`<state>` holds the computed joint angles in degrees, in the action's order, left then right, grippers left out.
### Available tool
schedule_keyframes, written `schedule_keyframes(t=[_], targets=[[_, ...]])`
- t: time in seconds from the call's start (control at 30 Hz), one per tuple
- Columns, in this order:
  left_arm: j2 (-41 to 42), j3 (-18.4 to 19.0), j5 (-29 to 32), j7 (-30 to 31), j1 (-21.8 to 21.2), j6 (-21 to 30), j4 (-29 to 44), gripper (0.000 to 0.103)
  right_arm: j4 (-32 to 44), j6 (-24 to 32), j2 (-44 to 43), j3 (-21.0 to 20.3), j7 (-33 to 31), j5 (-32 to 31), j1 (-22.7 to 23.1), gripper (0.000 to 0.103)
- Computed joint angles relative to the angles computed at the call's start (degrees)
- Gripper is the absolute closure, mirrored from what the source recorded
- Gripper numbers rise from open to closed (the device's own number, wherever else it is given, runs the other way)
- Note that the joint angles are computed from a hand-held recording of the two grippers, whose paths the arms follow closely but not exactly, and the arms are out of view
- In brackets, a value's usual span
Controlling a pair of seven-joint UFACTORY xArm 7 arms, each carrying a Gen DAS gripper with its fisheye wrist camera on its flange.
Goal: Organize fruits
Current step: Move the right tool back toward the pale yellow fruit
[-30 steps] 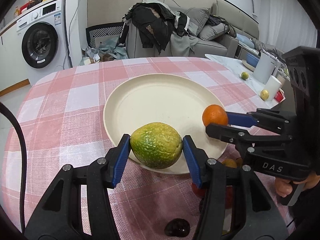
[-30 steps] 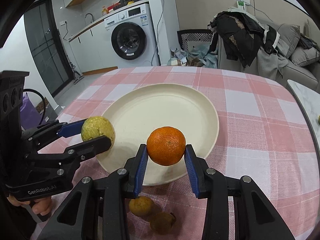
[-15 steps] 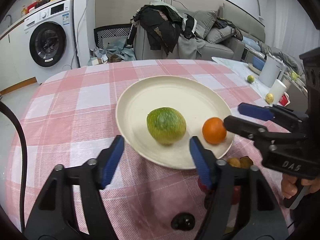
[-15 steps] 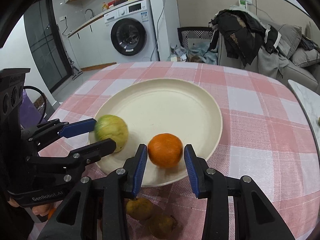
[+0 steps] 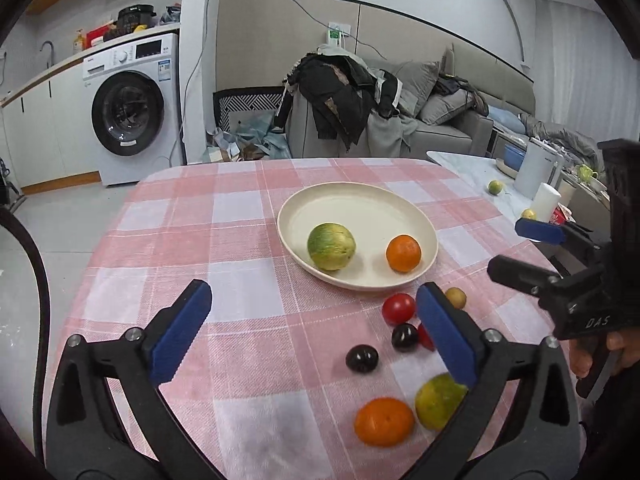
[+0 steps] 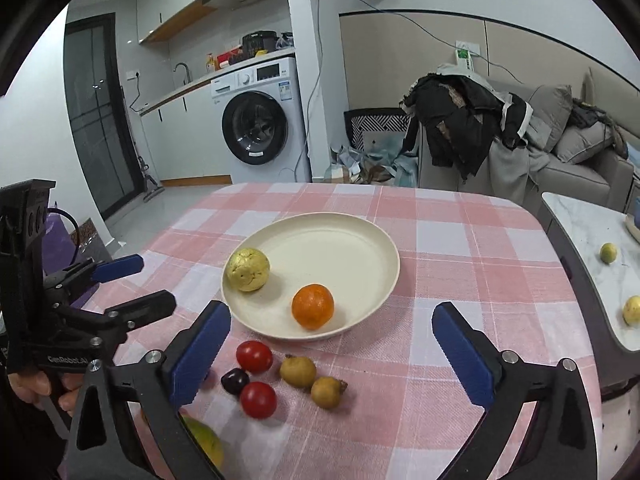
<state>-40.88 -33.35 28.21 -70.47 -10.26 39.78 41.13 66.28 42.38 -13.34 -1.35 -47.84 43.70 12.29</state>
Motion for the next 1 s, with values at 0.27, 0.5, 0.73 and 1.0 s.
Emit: schedule_keyframes(t=[0.27,0.5,0.73,1.0], targets=[[-4.93,-2.48,-3.81,0.57,-4.85,7.08,0.53,0.001,-4.92,2.19,-6.41,-0.40,-0.83,-3.85,0.53,0.000],[-5.77,-5.23,-5.63,0.69,-6.68,12.55,2.34,0.001,-9.69,3.88,-12.55,-1.74,0.55,-6.07,2.21,0.000],[-6.32,-4.52,-6.76,-0.06,-7.93,11.46,0.57,0.001,-11.92,5.15,-14.38,-2.02,2.15,-8.42,3.67,0.000],[-5.04,-3.05,-7.04,-0.20,-8.24,8.91,-1.07,0.001,-12.73,7.26,-14.47,-1.39,0.94,-10.10,4.91,0.000]])
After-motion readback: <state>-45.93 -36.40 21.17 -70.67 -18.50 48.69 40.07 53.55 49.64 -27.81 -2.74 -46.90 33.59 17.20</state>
